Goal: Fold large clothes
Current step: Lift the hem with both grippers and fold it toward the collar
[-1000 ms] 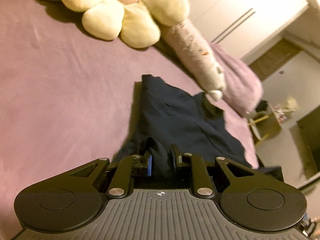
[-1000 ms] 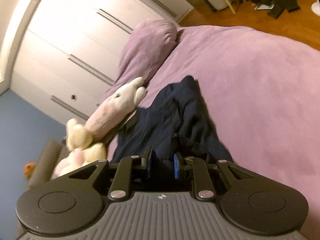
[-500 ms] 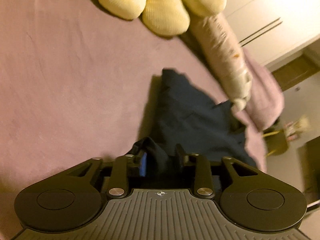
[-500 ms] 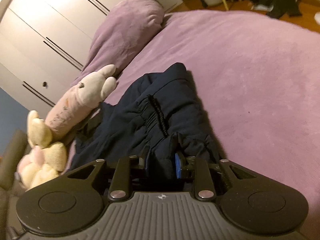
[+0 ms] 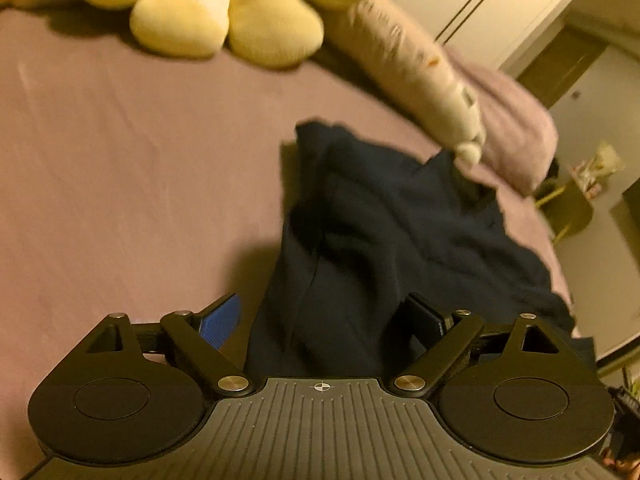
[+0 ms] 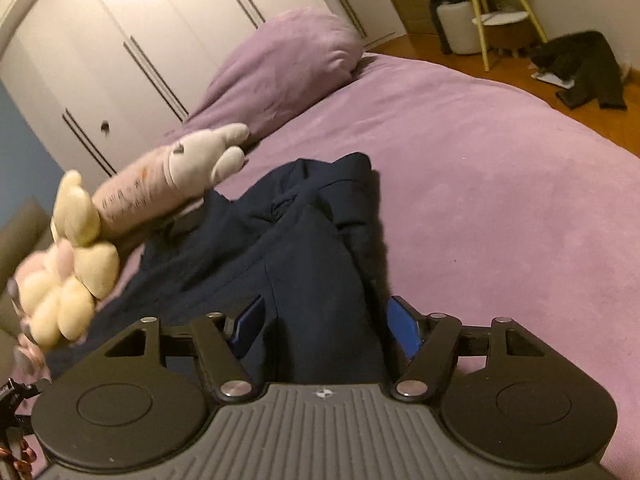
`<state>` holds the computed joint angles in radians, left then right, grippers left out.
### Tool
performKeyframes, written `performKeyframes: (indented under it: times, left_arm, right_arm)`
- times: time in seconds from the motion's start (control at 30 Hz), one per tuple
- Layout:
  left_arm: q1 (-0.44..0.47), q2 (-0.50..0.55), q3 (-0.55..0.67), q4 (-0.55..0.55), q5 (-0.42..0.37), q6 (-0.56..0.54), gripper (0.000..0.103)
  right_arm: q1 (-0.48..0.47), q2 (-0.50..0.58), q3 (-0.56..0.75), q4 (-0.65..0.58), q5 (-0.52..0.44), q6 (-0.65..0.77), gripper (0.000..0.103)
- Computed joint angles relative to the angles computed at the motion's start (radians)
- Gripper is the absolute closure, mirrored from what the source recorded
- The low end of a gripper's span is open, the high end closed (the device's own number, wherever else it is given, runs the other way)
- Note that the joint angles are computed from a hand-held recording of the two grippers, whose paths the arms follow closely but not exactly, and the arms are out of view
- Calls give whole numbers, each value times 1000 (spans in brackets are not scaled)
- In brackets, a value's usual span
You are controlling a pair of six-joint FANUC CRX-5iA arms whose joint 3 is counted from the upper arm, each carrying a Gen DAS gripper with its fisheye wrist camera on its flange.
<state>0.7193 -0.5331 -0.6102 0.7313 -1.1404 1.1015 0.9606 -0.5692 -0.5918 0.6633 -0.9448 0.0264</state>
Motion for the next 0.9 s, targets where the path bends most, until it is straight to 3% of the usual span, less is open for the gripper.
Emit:
performKeyframes:
  times: [0.03,0.1,0.13,0.17,0.2,0.23,0.27,0.43,0.5,0.57,0.77,0.9]
  left_arm:
    - [-8,3,-3,-6,9,6,13]
    - [-13,-7,-6,-24,19,38,32]
    - [-8,-9,-8,-12,9,36,45]
    - [-9,-5,-1,-17,2,43,51]
    - [-12,-12,9,-24,-3,44,69]
    - [-9,-18,15,-18,-16,28,78]
    - [-9,-22,32,-25,-26,26,81]
    - [7,-33,92,71,-38,-24,85]
    - [-46,-16,134,82,36,-23,85]
    - [-136,22,182,55,167,-4,85]
    - [-382,206,340,-220,535,195,84]
    - [-504,321,437,-626,663,545,81]
  right_arm:
    - [-13,15,13,-26,12,31,40]
    - [-18,39,35,-49,9,66,57]
    - [-11,46,43,-49,-5,83,63]
    - [1,51,47,-40,-16,96,76]
    - [20,54,47,-17,-31,96,87]
    - [45,58,47,17,-52,92,92]
    - [70,53,41,55,-67,83,94]
    - [135,17,32,205,-99,9,95]
    - [103,38,54,261,-66,-1,95]
    - [45,93,94,309,-26,0,95]
    - [-140,358,264,436,32,-22,95]
    - [-204,531,363,507,27,-31,95]
